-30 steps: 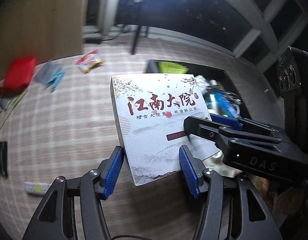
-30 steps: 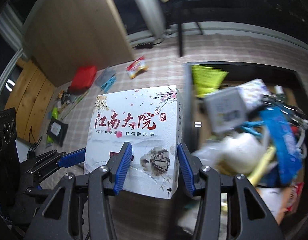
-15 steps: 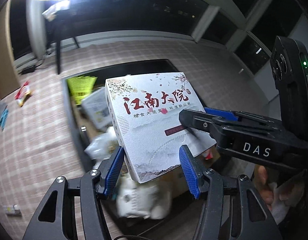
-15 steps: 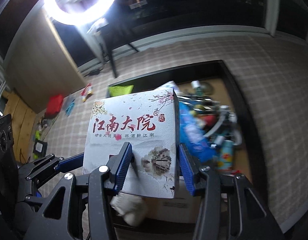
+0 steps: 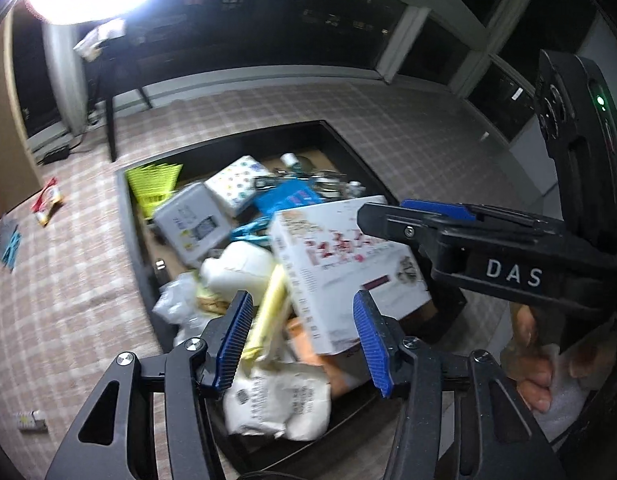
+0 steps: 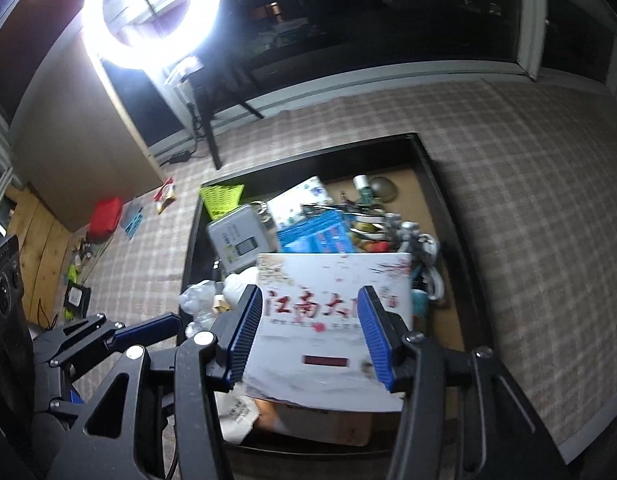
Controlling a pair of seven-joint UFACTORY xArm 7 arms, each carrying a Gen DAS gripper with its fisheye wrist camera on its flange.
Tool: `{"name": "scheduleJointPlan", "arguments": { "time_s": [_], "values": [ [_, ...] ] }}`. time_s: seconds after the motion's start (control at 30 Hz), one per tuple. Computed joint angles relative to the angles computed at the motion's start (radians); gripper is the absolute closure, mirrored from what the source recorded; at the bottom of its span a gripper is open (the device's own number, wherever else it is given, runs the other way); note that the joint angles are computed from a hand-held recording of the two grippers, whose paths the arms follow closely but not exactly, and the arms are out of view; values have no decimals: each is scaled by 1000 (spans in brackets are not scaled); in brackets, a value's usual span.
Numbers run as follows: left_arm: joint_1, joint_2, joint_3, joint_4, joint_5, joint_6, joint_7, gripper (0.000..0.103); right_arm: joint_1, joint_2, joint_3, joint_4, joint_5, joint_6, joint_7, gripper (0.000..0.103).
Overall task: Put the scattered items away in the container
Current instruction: 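Lift the white box with both tools and carry it toward the tray, then release the box into the tray and move both tools back to the rug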
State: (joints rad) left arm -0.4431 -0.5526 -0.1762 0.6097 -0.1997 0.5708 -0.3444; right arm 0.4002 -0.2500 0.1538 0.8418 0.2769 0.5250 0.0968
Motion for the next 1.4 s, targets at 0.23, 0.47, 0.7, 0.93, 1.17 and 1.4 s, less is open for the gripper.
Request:
{"name": "scheduleJointPlan", "arguments": {
  "time_s": [0.23,0.47,0.7,0.93,1.17,1.4],
  "values": [
    [75,-137,30,-103,37,59,-44,54,49,86,28,71,41,-11,-58,54],
    [192,-362,95,-229,81,174,-55,54,98,199,85,183,29,-1,-73,54],
    [387,-617,195,-327,138,344,-30,54,162,353,145,352,-20,13,-85,53],
    [616,-770,285,-365,207,468,16,54,254,543,188,560,-93,58,-108,53],
    [835,-813,389,-386,248,504,55,54,376,744,189,836,-184,175,-136,53],
    [988,-758,446,-401,268,468,102,54,511,994,162,1230,-223,339,-190,53]
  ]
}}
